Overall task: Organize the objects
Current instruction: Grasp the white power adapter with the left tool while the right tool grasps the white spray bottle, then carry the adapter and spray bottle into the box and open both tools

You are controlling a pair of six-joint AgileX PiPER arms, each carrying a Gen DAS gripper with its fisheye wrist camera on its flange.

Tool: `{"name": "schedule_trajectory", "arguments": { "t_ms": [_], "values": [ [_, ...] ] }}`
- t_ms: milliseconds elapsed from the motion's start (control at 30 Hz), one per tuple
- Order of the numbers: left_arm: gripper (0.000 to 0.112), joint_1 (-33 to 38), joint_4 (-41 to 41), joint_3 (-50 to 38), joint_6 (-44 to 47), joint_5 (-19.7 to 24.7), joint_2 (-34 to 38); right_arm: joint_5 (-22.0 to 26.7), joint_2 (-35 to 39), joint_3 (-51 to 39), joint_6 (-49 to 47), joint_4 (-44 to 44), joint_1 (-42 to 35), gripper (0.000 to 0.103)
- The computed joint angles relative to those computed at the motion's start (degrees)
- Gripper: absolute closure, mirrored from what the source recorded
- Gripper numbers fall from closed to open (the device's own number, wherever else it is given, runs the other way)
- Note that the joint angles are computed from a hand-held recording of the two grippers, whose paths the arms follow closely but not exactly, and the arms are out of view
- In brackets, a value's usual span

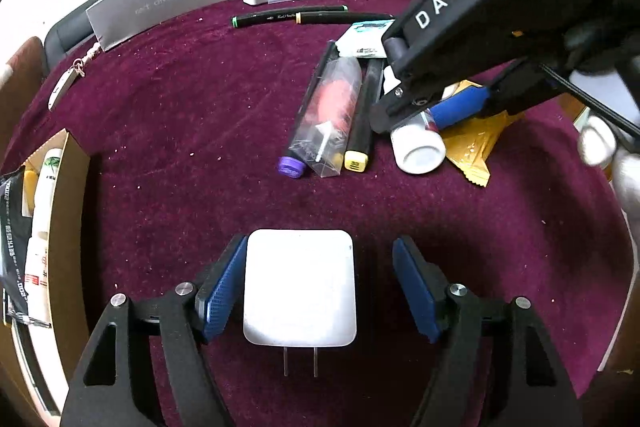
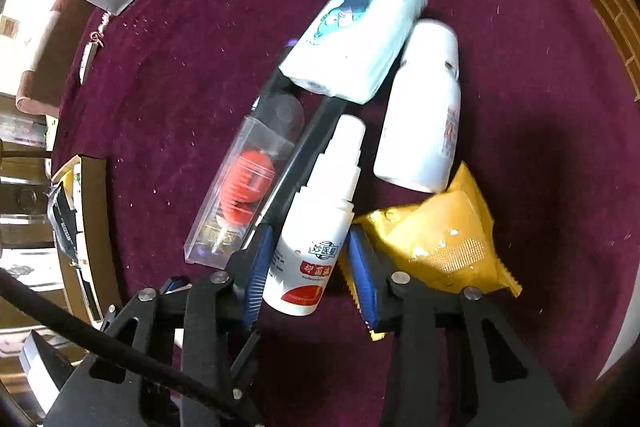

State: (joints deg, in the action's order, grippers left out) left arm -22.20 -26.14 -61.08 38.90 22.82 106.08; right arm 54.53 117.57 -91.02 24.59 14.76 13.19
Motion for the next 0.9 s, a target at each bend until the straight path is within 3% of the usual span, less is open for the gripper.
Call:
{"name": "schedule_trajectory", "arguments": {
  "t_ms": [67,100,200,300,633,900],
  "values": [
    [0.057,0.3,2.1,-1.0,-2.6,1.1,0.1,-0.8,0.1,0.1,0.6,0.2,-0.3,0.067],
    [0.074,1.3,2.8,-2.5,-4.2,3.1,0.4,-2.0,-0.2,0.8,0.7,0.5,-0.5,0.067],
    [0.074,6.6,-4.7,-7.1,-1.4,13.4,2.0,-2.4,0.2,0.5,0.5,0.7,-0.7,0.068],
    [0.074,9.1,-6.7,-5.4,-0.1,15.2,-0.5,-3.5,-0.5,2.2,-2.6,4.8,-1.9,0.076],
    [0.074,15.6,-15.0,2.8,6.4,19.8,-10.4,-8.5,-8.7,13.1,-11.8,17.2,-3.4,0.076],
    [0.074,20.3,-17.8,8.0,9.2,23.2,-16.5,-8.0,-12.7,19.9,-21.8,30.1,-4.6,0.076]
  ]
}}
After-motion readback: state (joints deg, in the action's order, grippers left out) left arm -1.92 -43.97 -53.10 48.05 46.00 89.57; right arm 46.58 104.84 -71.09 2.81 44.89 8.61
